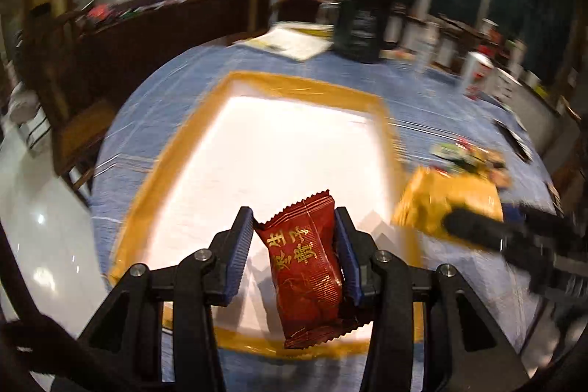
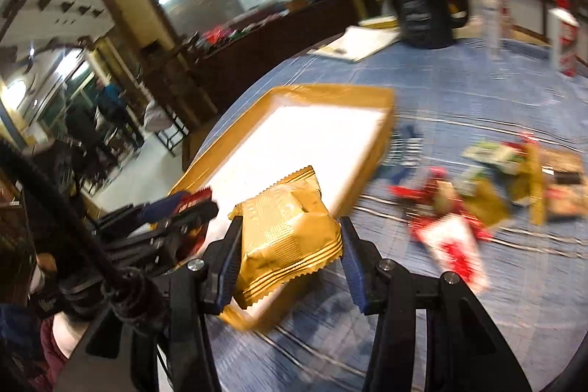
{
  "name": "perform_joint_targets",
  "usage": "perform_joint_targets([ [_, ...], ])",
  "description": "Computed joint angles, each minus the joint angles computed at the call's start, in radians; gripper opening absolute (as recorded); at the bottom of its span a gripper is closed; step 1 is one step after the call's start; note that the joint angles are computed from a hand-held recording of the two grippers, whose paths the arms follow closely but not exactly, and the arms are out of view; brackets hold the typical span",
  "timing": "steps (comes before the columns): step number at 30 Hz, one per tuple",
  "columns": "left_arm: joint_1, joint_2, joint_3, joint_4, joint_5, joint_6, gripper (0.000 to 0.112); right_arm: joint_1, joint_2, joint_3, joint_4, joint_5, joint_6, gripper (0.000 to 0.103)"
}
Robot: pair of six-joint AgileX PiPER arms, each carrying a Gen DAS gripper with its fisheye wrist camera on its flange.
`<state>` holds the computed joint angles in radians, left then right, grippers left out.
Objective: Organize snacks
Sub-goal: 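Carry both packets into the white box tray and open both grippers, then grasp the red-and-white packet with the left gripper while the right grasps a green-yellow packet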
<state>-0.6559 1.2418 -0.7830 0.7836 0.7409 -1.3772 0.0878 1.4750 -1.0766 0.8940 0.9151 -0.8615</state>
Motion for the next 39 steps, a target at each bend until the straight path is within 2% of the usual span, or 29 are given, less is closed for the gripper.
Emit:
perform_joint_targets([
  [3, 0.150, 0.021, 0.027, -0.077, -0.082, 0.104, 0.046, 0.139, 0.076, -0.022, -0.038, -0.085, 0.066, 0.049],
  [7, 0.231, 0.027, 0.067, -0.123, -0.155, 0.153, 0.048, 0.260, 0.135, -0.025, -0.107, -0.181, 0.151, 0.050],
  [8, 0.237, 0.012, 0.082, -0.124, -0.164, 0.153, 0.049, 0.299, 0.118, -0.006, -0.139, -0.245, 0.168, 0.052],
  [11, 0.226, -0.020, 0.099, -0.111, -0.152, 0.129, 0.050, 0.349, 0.095, 0.006, -0.234, -0.293, 0.229, 0.058],
  [13, 0.171, -0.046, 0.101, -0.059, -0.090, 0.056, 0.050, 0.345, 0.056, 0.013, -0.281, -0.290, 0.267, 0.058],
  [15, 0.092, -0.081, 0.093, 0.008, -0.027, -0.010, 0.051, 0.286, -0.026, 0.052, -0.249, -0.285, 0.224, 0.058],
  [18, -0.076, -0.114, 0.067, 0.082, 0.052, -0.106, 0.061, 0.104, -0.166, 0.113, -0.185, -0.242, 0.149, 0.065],
  [20, -0.157, -0.105, 0.033, 0.113, 0.075, -0.147, 0.069, -0.009, -0.190, 0.111, -0.182, -0.227, 0.125, 0.069],
  [21, -0.187, -0.087, 0.006, 0.118, 0.073, -0.156, 0.070, -0.067, -0.175, 0.094, -0.188, -0.232, 0.110, 0.074],
  [23, -0.248, -0.041, -0.044, 0.132, 0.068, -0.179, 0.070, -0.125, -0.096, 0.038, -0.290, -0.254, 0.170, 0.073],
  [24, -0.281, -0.026, -0.058, 0.140, 0.069, -0.196, 0.070, -0.170, -0.050, 0.016, -0.306, -0.229, 0.194, 0.064],
  [25, -0.324, -0.006, -0.069, 0.149, 0.062, -0.227, 0.071, -0.231, -0.029, 0.008, -0.282, -0.163, 0.178, 0.060],
  [27, -0.365, 0.026, -0.078, 0.159, 0.021, -0.277, 0.073, -0.336, -0.036, 0.064, -0.179, -0.090, 0.038, 0.060],
  [29, -0.394, 0.065, -0.086, 0.178, -0.043, -0.327, 0.073, -0.426, -0.072, 0.148, -0.139, -0.091, -0.062, 0.060],
  [31, -0.410, 0.121, -0.126, 0.177, -0.071, -0.318, 0.073, -0.506, -0.078, 0.177, -0.099, -0.042, -0.129, 0.060],
  [33, -0.434, 0.164, -0.173, 0.160, -0.060, -0.291, 0.073, -0.605, -0.102, 0.188, -0.083, 0.033, -0.180, 0.060],
  [39, -0.471, 0.243, -0.267, 0.115, -0.024, -0.241, 0.073, -0.724, -0.103, 0.155, -0.067, 0.120, -0.240, 0.060],
])
